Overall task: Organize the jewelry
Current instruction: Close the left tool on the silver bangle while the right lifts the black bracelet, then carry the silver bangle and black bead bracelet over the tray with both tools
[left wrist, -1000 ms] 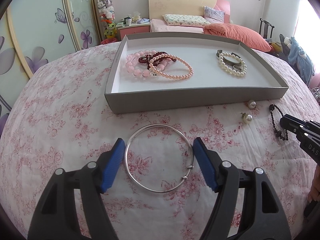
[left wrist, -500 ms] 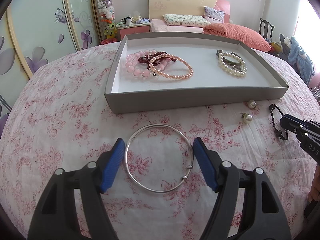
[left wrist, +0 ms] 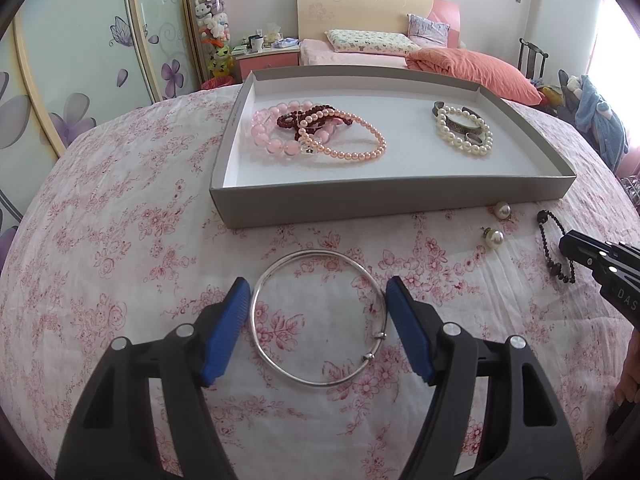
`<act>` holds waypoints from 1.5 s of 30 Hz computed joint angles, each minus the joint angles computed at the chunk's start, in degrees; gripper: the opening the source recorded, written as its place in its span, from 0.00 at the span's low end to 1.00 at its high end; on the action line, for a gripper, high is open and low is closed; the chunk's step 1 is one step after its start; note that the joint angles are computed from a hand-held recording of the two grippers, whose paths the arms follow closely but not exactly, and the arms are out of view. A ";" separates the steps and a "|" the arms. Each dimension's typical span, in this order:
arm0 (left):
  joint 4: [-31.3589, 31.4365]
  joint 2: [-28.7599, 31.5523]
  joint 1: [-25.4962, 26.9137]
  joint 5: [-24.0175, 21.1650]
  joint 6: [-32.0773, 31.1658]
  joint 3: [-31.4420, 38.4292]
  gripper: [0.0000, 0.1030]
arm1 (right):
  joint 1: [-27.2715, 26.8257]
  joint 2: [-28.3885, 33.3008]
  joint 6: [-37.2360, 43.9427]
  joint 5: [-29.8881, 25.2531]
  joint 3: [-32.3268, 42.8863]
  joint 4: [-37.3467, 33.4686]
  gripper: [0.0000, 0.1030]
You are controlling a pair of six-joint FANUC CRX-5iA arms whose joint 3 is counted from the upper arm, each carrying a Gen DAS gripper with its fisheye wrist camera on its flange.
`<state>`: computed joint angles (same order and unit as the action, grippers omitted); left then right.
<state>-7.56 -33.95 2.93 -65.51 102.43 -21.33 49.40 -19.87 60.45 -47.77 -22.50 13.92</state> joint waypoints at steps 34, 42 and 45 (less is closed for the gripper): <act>-6.44 -5.98 -6.34 1.37 8.23 2.57 0.66 | 3.30 -9.99 -9.18 13.38 -6.30 11.14 0.11; -17.47 -5.13 -15.28 1.52 16.84 8.02 0.66 | 3.25 -10.38 -12.46 17.90 -6.53 16.46 0.11; -23.12 -3.83 -19.67 1.29 20.67 10.70 0.66 | 2.84 -10.00 -14.18 19.85 -6.46 18.95 0.11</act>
<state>-30.68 -37.78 -16.75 -64.22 123.10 -10.63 52.24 -29.87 46.27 -27.92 -28.97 32.87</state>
